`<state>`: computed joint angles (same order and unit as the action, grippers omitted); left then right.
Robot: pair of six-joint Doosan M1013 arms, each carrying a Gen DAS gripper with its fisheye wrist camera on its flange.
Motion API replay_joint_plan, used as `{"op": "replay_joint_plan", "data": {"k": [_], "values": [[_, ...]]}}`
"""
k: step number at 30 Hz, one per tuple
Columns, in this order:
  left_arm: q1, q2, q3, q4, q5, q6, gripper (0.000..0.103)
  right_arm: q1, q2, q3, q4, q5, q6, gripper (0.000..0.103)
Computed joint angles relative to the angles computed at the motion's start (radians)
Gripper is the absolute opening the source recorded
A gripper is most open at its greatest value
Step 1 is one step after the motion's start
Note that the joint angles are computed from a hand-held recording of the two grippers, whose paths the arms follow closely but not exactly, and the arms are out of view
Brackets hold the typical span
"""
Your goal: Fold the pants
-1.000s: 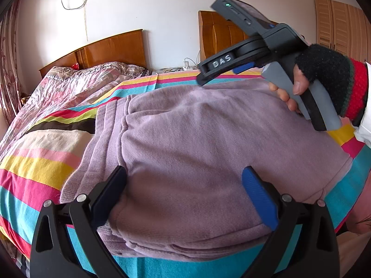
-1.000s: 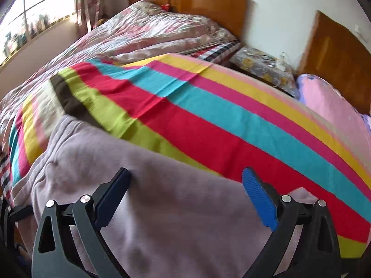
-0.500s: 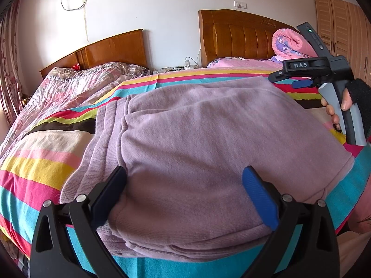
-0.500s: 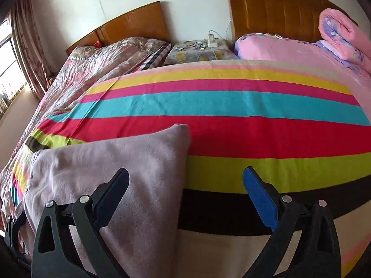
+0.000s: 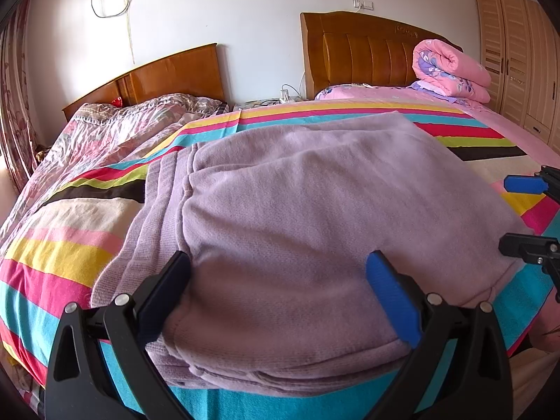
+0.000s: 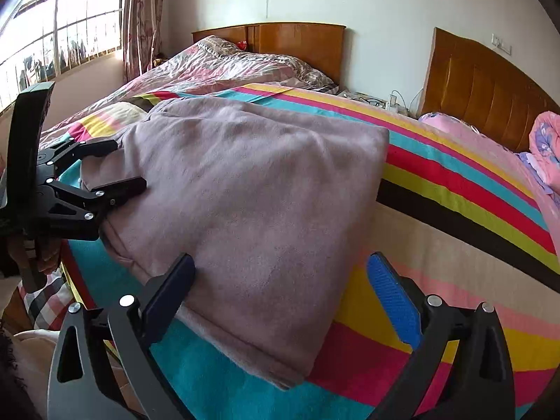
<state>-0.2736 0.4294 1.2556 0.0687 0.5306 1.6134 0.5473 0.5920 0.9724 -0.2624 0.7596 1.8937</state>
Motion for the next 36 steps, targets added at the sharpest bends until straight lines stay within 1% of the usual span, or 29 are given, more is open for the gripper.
{"op": "replay_joint_plan", "data": {"k": [2,3,4,5,6,8,10,14,17,18,20,21,22,23,24,26,28,30,31,32,34,36], "values": [[-0.003,-0.001,0.002,0.012,0.0,-0.011,0.101,0.008,-0.019,0.032,-0.046,-0.034,0.03,0.096],[-0.003,-0.002,0.004,0.015,-0.002,-0.013,0.101,0.007,-0.022,0.042,-0.028,-0.042,0.013,0.096],[-0.004,-0.002,0.005,0.019,-0.002,-0.017,0.101,0.009,-0.019,0.043,-0.031,-0.032,0.014,0.096],[-0.004,-0.002,0.005,0.019,-0.002,-0.017,0.101,0.009,-0.021,0.054,-0.037,-0.042,0.03,0.096],[-0.004,-0.002,0.005,0.02,-0.002,-0.017,0.101,0.004,-0.028,0.072,-0.02,-0.07,0.043,0.096],[-0.005,-0.001,0.003,0.025,-0.001,-0.021,0.101,-0.008,-0.034,0.089,0.041,-0.094,0.049,0.096],[-0.005,-0.002,0.004,0.028,-0.001,-0.023,0.101,-0.013,-0.037,0.106,0.062,-0.125,0.064,0.098],[-0.007,-0.001,0.003,0.038,0.001,-0.034,0.101,-0.006,-0.042,0.129,0.001,-0.153,0.149,0.098],[-0.006,-0.002,0.004,0.031,0.001,-0.036,0.101,-0.002,-0.043,0.121,-0.01,-0.126,0.147,0.098],[-0.008,-0.003,0.003,0.052,0.006,-0.056,0.101,0.0,-0.044,0.114,-0.004,-0.103,0.128,0.098],[-0.021,-0.011,-0.002,0.133,0.042,-0.152,0.101,0.006,-0.042,0.09,-0.004,-0.019,0.079,0.098],[-0.022,-0.021,0.001,0.118,0.05,-0.171,0.101,0.016,-0.043,0.082,-0.054,0.024,0.091,0.098],[-0.02,-0.036,0.011,0.087,0.042,-0.177,0.101,0.024,-0.055,0.098,-0.106,0.029,0.115,0.098],[-0.021,-0.051,0.022,0.082,0.031,-0.198,0.102,0.026,-0.076,0.126,-0.117,0.003,0.128,0.098],[-0.023,-0.065,0.033,0.089,0.019,-0.216,0.102,0.025,-0.101,0.161,-0.11,-0.042,0.144,0.098],[-0.034,-0.091,0.054,0.144,-0.009,-0.265,0.102,0.024,-0.151,0.238,-0.12,-0.151,0.202,0.098],[-0.055,-0.113,0.075,0.294,-0.027,-0.404,0.102,0.03,-0.185,0.29,-0.186,-0.225,0.281,0.098],[-0.078,-0.134,0.1,0.474,-0.035,-0.586,0.102,0.045,-0.207,0.33,-0.341,-0.269,0.429,0.098],[-0.088,-0.14,0.104,0.524,-0.017,-0.641,0.102,0.05,-0.213,0.341,-0.398,-0.282,0.49,0.098],[-0.097,-0.141,0.099,0.549,0.009,-0.668,0.102,0.052,-0.218,0.351,-0.435,-0.3,0.537,0.098],[-0.103,-0.144,0.09,0.53,0.031,-0.662,0.102,0.059,-0.223,0.361,-0.517,-0.324,0.63,0.098],[-0.103,-0.152,0.1,0.505,0.026,-0.669,0.102,0.067,-0.224,0.364,-0.588,-0.334,0.689,0.098]]}}
